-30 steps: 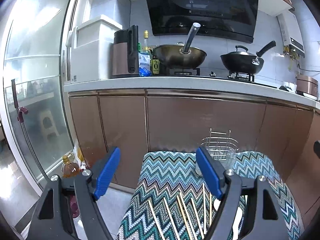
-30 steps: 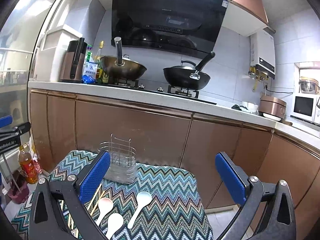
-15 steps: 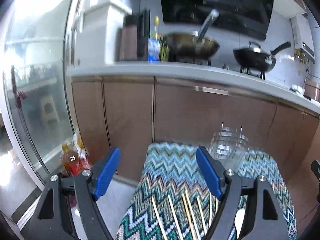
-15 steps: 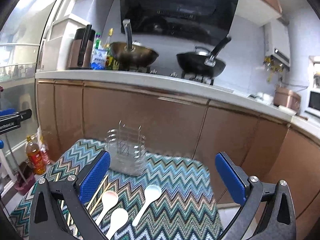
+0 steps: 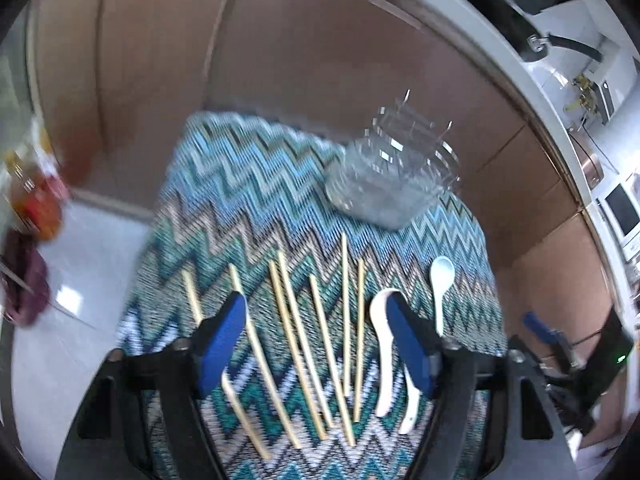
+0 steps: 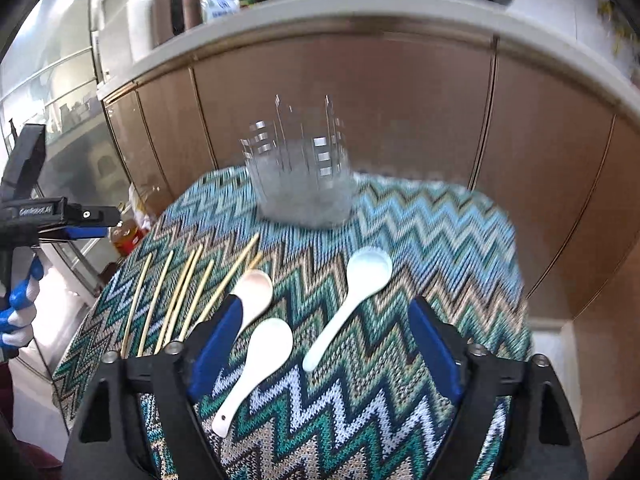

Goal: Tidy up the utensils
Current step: 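Grasp a white spoon with the right tool while the left tool grasps a bamboo chopstick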

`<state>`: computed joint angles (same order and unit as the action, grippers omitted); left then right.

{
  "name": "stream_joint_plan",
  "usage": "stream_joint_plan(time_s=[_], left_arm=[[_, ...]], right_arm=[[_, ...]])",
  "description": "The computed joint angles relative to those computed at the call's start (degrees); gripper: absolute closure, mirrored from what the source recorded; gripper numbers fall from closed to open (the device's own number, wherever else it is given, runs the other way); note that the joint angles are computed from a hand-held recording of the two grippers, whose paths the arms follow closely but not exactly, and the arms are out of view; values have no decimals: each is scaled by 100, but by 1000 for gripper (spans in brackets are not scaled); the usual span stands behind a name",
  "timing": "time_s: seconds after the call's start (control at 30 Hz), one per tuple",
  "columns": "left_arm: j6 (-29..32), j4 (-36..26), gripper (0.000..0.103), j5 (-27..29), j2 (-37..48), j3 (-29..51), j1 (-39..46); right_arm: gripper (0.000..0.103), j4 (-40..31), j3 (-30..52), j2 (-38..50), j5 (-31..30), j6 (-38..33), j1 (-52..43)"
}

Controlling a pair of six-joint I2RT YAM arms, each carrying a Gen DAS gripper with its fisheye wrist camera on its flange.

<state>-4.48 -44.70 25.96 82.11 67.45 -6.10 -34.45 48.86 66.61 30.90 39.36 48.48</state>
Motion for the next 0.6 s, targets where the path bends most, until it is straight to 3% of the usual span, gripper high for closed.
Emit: stream_joint_plan(time_s=[0.07,0.27,0.6], left_arm=[[-3,-242,58,182,442,305,-7],[-165,-515,80,-363,1617,1060,-251],[-323,-825,91,-952,2877,2012,-434]], right_arm=[[28,276,-238,-51,-397,-115,-292],[36,619,-601,-125,-1208,-381,-959],[37,1097,-767,195,-1873,-853,-1639]])
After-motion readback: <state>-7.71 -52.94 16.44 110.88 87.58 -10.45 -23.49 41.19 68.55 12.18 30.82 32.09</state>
